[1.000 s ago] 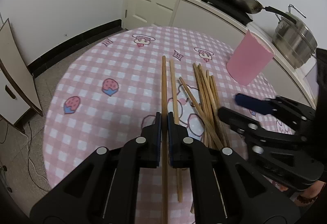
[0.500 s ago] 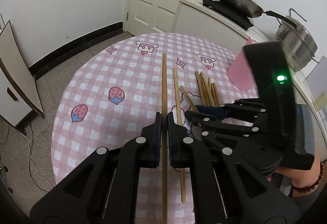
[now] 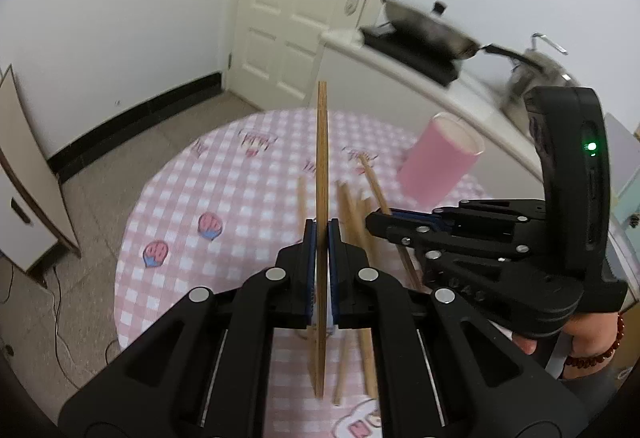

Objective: Organize utensils
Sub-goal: 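Lift the chopstick upright and lower it into the pink cup, then open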

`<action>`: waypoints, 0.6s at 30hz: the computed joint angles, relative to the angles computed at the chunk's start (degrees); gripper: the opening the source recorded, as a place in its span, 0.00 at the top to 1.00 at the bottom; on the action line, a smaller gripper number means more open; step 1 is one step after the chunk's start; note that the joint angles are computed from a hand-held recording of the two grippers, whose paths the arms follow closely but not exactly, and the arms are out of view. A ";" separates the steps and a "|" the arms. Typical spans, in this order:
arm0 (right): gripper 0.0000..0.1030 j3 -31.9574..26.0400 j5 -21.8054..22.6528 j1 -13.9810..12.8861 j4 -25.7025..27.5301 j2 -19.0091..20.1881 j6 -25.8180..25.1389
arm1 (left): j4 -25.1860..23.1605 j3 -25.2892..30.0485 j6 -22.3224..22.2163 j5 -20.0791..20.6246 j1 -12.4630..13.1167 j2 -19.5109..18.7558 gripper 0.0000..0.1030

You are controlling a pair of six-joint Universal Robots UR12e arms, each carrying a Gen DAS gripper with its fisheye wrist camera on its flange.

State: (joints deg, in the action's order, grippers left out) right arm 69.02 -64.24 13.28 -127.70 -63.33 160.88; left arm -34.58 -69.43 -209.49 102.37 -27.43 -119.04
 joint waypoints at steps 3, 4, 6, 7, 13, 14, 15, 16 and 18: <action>0.96 1.28 1.11 -0.73 -3.18 -1.60 1.22 | 0.97 1.14 1.38 1.46 -0.92 -0.13 0.94; 0.96 2.00 1.62 -1.21 -4.37 -2.42 1.53 | 1.42 1.73 1.97 1.96 -1.35 -0.23 0.94; 0.96 3.24 2.47 -1.97 -6.61 -3.63 2.21 | 2.36 2.40 2.96 2.62 -1.94 -0.33 0.94; 0.96 3.90 2.39 -2.31 -7.94 -4.29 2.55 | 3.11 3.08 3.74 3.30 -2.37 -0.53 0.94; 0.96 6.68 1.05 -3.93 -18.03 -6.65 5.66 | 5.17 9.28 8.54 5.94 -4.12 -3.42 0.94; 0.96 6.83 0.51 -4.08 -19.55 -6.74 6.10 | 5.59 10.74 9.37 6.41 -4.38 -4.20 0.94; 0.96 6.90 -0.43 -4.24 -21.69 -6.82 6.79 | 6.14 12.20 9.98 6.69 -4.57 -4.98 0.94; 0.96 6.76 -1.35 -4.37 -23.62 -6.73 7.44 | 6.74 13.28 10.42 6.71 -4.58 -5.60 0.94; 0.96 6.06 -2.42 -4.62 -25.83 -6.21 8.46 | 7.87 16.55 10.85 7.36 -4.74 -7.47 0.94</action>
State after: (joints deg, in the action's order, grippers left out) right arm 75.08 -66.66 8.66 -153.54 -69.55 169.34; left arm -26.71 -52.88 -198.65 109.73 -32.18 -126.51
